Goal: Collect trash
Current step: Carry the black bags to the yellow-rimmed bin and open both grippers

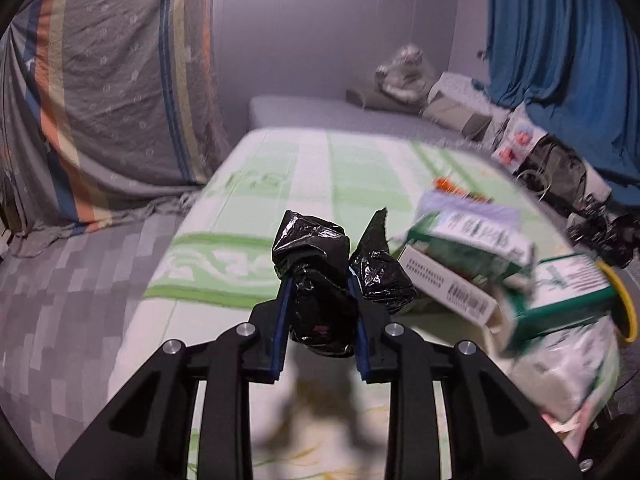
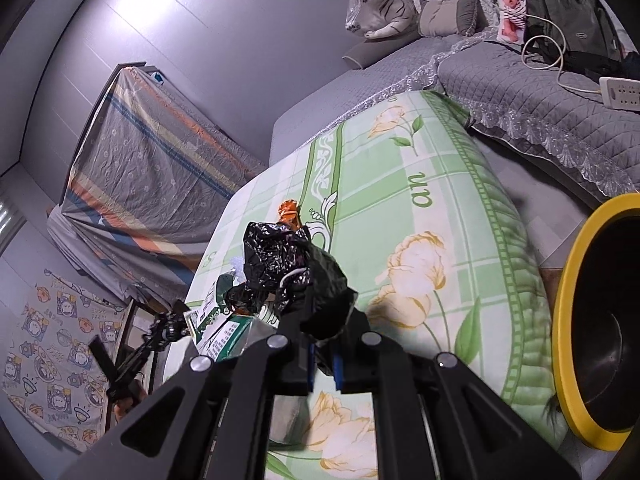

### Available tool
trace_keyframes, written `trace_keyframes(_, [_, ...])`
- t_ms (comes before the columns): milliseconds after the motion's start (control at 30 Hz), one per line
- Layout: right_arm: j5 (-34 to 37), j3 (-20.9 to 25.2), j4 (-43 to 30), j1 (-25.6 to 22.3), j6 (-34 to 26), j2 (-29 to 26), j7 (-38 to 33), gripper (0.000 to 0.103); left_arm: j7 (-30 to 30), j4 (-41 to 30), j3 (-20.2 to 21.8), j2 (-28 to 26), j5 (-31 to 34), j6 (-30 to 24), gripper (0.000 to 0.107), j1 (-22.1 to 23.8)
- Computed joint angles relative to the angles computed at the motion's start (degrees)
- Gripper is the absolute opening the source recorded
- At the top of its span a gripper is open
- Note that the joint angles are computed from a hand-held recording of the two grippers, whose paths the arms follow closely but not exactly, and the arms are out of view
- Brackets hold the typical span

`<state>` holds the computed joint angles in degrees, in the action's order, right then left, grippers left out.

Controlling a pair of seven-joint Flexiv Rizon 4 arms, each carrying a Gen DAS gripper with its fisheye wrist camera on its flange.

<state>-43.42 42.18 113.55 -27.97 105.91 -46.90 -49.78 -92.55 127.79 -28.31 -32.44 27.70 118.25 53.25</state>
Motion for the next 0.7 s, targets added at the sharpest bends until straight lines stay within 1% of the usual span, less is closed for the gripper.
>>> trace_keyframes(33, [0.82,-0.90,0.58,0.25,1.21,0.64,0.16,0.006,-0.72,0.83,-0.96,1.31,0.25,1.40,0.026,0.22])
trace_keyframes(100, [1.18,-2.33,1.38,0.38,3.04,1.60,1.08,0.006,-2.51,1.13,-2.84,3.00,1.68,2.48,0.026,0.77])
trace_keyframes(133, [1.73,-3.94,2.08,1.03,4.64,2.58,1.65,0.006,-3.57,1.12,-3.78,3.83,2.57,2.99,0.026,0.82])
trace_keyframes(200, [3.29,-7.49,3.51,2.86,7.72,4.78,2.44,0.006,-5.26,0.59,-4.55,5.45,4.04,4.05,0.026,-0.56])
trace_keyframes(267, [6.51,-12.07,5.70,5.46,11.75,7.49,2.40,0.006,-7.00,-1.07,-7.42,6.30,6.40,2.81,0.026,-1.18])
trace_keyframes(333, [9.54,-16.04,7.54,8.05,14.66,9.56,2.31,0.006,-7.33,-3.10,-9.71,6.30,8.08,0.96,0.026,-3.10])
trace_keyframes(367, [12.92,-19.01,9.11,10.15,16.80,11.09,1.56,0.006,-6.84,-4.23,-11.38,5.63,8.88,-0.10,0.026,-3.83])
trace_keyframes(433, [16.23,-22.70,11.14,12.13,19.54,12.56,1.26,0.006,-4.26,-6.86,-15.86,3.34,9.66,-3.57,0.026,-5.18])
trace_keyframes(500, [21.03,-26.92,13.10,15.44,21.71,13.93,0.10,0.006,-1.08,-9.32,-18.49,0.72,9.22,-6.73,0.026,-8.07])
trace_keyframes(567, [29.49,-33.22,15.28,21.45,22.86,15.66,-2.92,0.006,2.85,-13.14,-22.17,-3.77,8.70,-11.43,0.026,-11.30])
trace_keyframes(600, [31.95,-35.52,16.10,23.11,23.43,15.92,-3.45,0.006,4.54,-14.79,-22.85,-5.55,8.08,-13.10,0.026,-13.30])
trace_keyframes(633, [33.19,-36.83,16.62,23.89,23.72,15.97,-3.57,0.006,6.50,-16.79,-24.10,-7.83,7.32,-15.50,0.026,-15.11])
trace_keyframes(700, [38.05,-40.31,17.75,26.56,24.10,15.73,-5.12,0.006,10.39,-20.21,-26.09,-12.33,5.87,-19.31,0.026,-18.17])
